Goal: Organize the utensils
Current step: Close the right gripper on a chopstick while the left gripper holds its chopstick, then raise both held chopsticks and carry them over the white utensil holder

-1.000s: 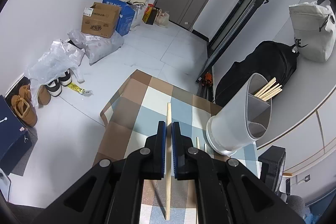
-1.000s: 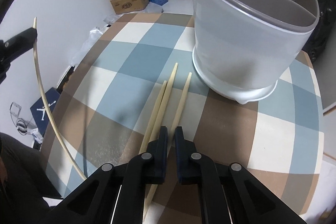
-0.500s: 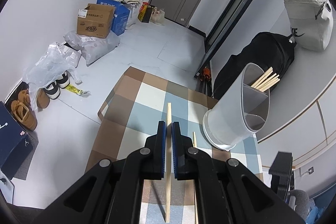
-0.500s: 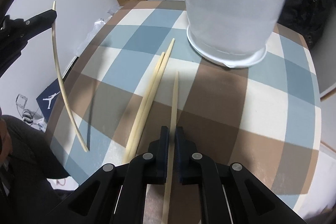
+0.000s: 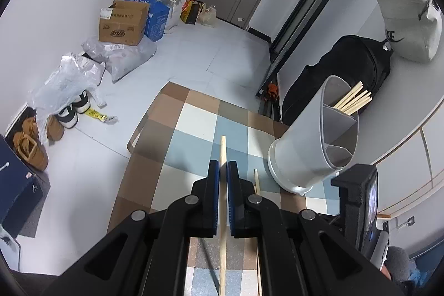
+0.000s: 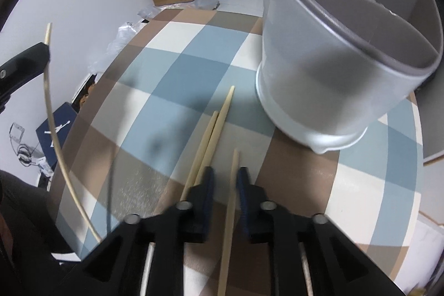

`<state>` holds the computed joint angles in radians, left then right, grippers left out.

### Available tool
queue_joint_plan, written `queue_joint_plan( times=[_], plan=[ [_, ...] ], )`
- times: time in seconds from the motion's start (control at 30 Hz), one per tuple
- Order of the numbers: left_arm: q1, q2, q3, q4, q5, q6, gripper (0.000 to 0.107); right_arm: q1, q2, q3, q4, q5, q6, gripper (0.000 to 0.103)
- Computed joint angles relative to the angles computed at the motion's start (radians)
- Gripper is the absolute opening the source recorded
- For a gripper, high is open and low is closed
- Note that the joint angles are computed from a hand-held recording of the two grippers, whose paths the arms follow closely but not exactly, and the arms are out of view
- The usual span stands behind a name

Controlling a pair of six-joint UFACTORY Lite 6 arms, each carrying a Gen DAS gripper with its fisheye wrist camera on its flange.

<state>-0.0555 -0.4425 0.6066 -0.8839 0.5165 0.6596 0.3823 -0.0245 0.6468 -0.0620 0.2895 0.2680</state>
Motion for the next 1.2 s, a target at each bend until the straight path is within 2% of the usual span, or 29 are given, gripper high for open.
queue_joint_plan(
  times=[0.17, 0.37, 0.47, 0.63, 0.73, 0.83, 1.0, 1.2],
  plan=[
    [-0.045, -0.012, -0.002, 0.044, -0.030, -0.044, 0.002, -0.045, -0.074, -0.038, 0.138, -0.015, -0.129, 0.004],
    [-0.111, -0.032, -0.017, 0.103, -0.076, -0.110, 0.002, -0.117, -0.388, -0.151, 0.300, 0.025, -0.263, 0.004],
    [-0.147, -0.067, -0.028, 0.126, -0.095, -0.138, 0.002, -0.180, -0.508, -0.173, 0.430, 0.070, -0.391, 0.004],
    [-0.192, -0.131, -0.037, 0.170, -0.095, -0.191, 0.002, -0.262, -0.660, -0.182, 0.542, 0.167, -0.513, 0.004],
    [-0.253, -0.163, -0.040, 0.279, -0.120, -0.301, 0.002, -0.324, -0.762, -0.198, 0.590, 0.232, -0.574, 0.004],
    [-0.289, -0.204, -0.047, 0.317, -0.124, -0.339, 0.002, -0.424, -0.852, -0.210, 0.673, 0.316, -0.680, 0.004],
    [-0.331, -0.257, -0.036, 0.374, -0.126, -0.396, 0.002, -0.554, -0.955, -0.223, 0.776, 0.429, -0.810, 0.004],
    [-0.377, -0.256, 0.003, 0.485, -0.129, -0.503, 0.002, -0.626, -1.026, -0.234, 0.832, 0.489, -0.880, 0.004]
  ],
)
